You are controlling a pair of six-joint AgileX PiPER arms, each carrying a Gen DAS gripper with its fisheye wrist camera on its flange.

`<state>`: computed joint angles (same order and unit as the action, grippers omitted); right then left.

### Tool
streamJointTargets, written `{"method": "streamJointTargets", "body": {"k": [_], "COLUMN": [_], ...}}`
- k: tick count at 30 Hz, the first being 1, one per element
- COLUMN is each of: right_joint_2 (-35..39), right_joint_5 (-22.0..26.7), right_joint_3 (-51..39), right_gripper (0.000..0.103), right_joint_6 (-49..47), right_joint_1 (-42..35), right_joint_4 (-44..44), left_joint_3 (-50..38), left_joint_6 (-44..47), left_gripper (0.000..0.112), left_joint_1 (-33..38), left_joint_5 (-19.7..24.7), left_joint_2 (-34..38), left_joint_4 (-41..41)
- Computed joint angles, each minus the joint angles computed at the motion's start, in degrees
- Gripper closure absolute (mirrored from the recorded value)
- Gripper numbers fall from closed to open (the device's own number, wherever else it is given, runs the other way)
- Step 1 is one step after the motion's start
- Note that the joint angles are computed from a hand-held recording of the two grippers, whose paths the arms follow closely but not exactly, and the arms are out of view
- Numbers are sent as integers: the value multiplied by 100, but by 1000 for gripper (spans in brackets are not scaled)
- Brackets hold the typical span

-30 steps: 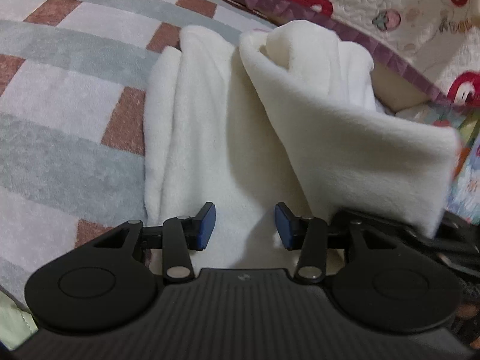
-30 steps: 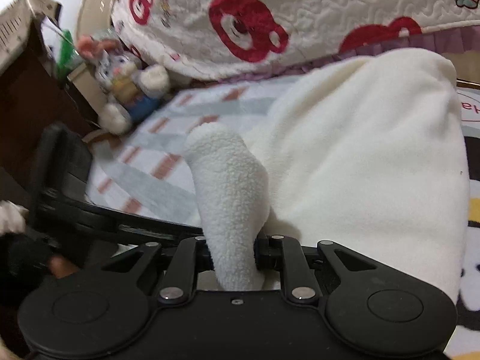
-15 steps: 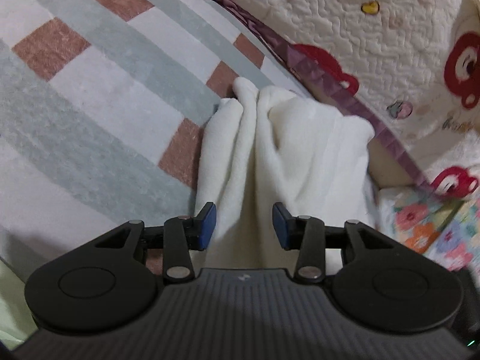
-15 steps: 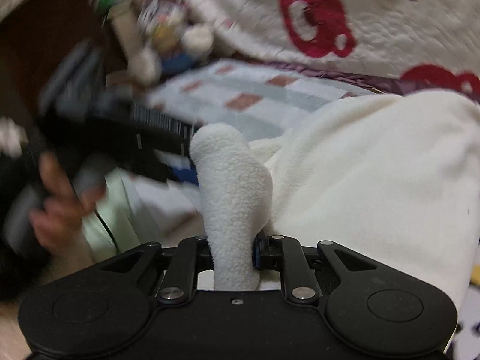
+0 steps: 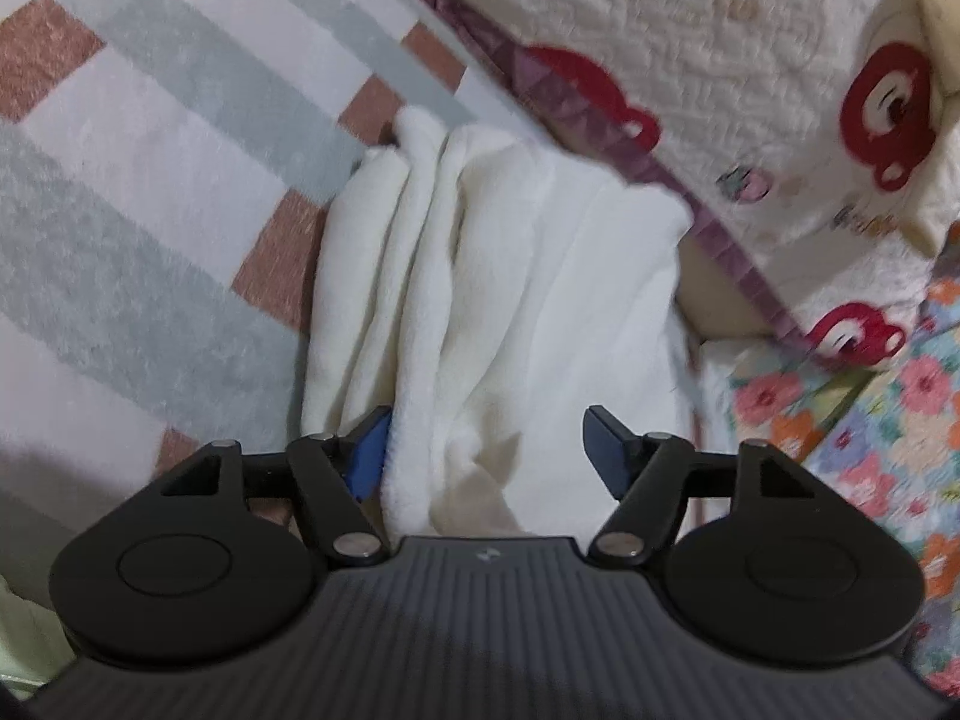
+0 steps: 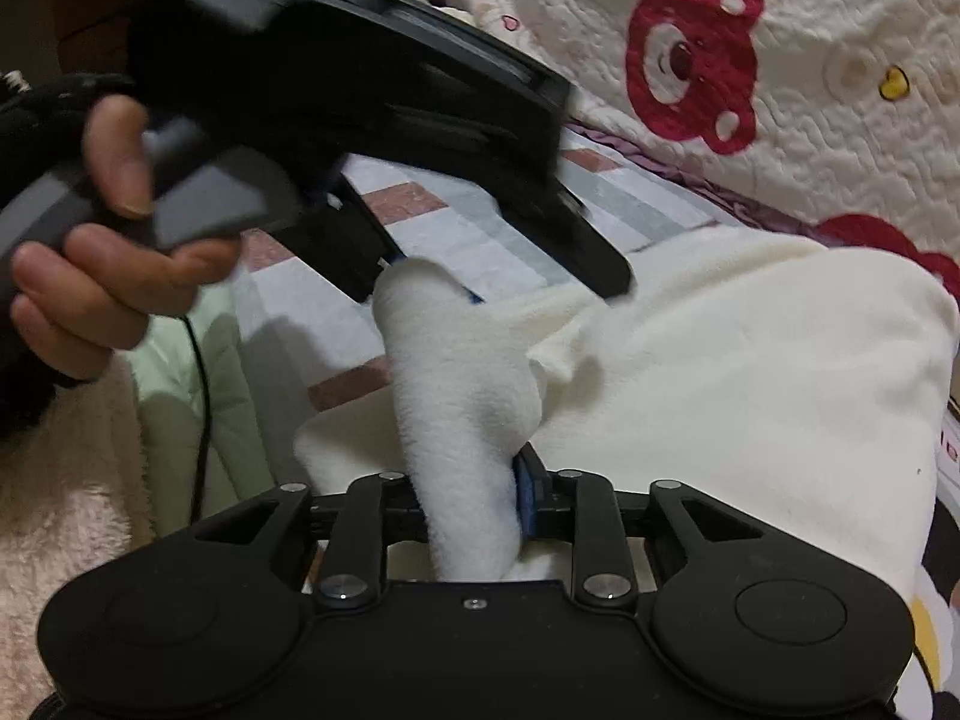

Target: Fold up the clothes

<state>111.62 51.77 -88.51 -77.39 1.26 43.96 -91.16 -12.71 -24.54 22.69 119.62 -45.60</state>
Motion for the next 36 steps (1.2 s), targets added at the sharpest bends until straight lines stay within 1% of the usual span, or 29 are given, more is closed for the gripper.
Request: {"method": "streamJointTargets", "body": {"k": [2,4,5,6,8,9,10,12,14,16,17,18,20,21,22,23,24,25,26,27,28,30,31,32,33,34,35,36], "right_joint_2": [-122,-232,-284,-354,-481,-567,-710,-1061,-1224,-1215,-1136,-1048,-950,-923,-894,-914,-939,-905,-883,-858,-841,-1301,-1545,-1609,-1642,-1475,-1275,-1101], "right_joint_5": [159,489,756,1065,1634,1785,1768,1245,728,332,248,179,50,-60,-169,-426,-710,-1121,-1303,-1424,-1565,-1445,-1359,-1190,-1008,-959,-917,-818], "right_joint_3": [129,233,248,278,352,429,571,986,1272,1474,1480,1468,1499,1513,1523,1618,1725,1825,1900,1953,2019,2220,2303,2234,2135,1972,1789,1656], "right_gripper": [70,62,62,62,61,60,57,53,53,53,53,53,53,54,54,54,54,51,49,54,69,78,85,88,92,93,94,94], "right_joint_6": [-151,-334,-396,-432,-533,-647,-827,-1135,-1106,-967,-904,-831,-829,-844,-853,-871,-882,-886,-1022,-1171,-1327,-1509,-1579,-1471,-1338,-980,-582,-237], "right_joint_1": [-102,-303,-469,-684,-1175,-1447,-1705,-2153,-2476,-2689,-2672,-2642,-2474,-2354,-2235,-2097,-1952,-1740,-1659,-1603,-1544,-1621,-1669,-1798,-1937,-2004,-2057,-2090], "right_joint_4": [192,450,568,672,856,890,881,831,760,732,742,749,728,658,584,526,468,356,370,396,431,455,454,407,357,176,-28,-200], "left_joint_3": [-206,-458,-576,-705,-840,-899,-970,-1132,-1322,-1489,-1463,-1209,-519,-331,-328,-492,-765,-913,-928,-942,-841,-673,-563,-466,-474,-509,-754,-956], "left_joint_6": [-425,-691,-788,-889,-1256,-1514,-1810,-2345,-2626,-2951,-3068,-3139,-3189,-3275,-3417,-3603,-3700,-3748,-3736,-3731,-3864,-4115,-4099,-3996,-3677,-3284,-2922,-2725], "left_gripper": [45,48,55,72,82,85,85,85,85,91,93,94,95,95,95,95,96,96,96,96,96,96,96,95,95,95,96,96], "left_joint_1": [-63,-141,-187,-237,-417,-524,-612,-786,-874,-1001,-1059,-1031,-945,-861,-829,-874,-925,-939,-927,-917,-923,-934,-898,-845,-782,-709,-700,-726], "left_joint_5": [179,377,461,549,535,513,556,686,830,973,929,717,13,-133,-50,262,721,951,996,1038,995,941,840,736,666,627,780,900], "left_joint_2": [131,273,334,399,379,357,346,342,415,423,386,153,-371,-560,-555,-402,-218,-140,-100,-62,-154,-321,-364,-402,-334,-255,-70,78], "left_joint_4": [497,891,1090,1293,2034,2508,2955,3800,4242,4921,5231,5312,5397,5265,5362,5688,5923,5929,5877,5834,5977,6249,6149,5966,5561,5093,4796,4722]}}
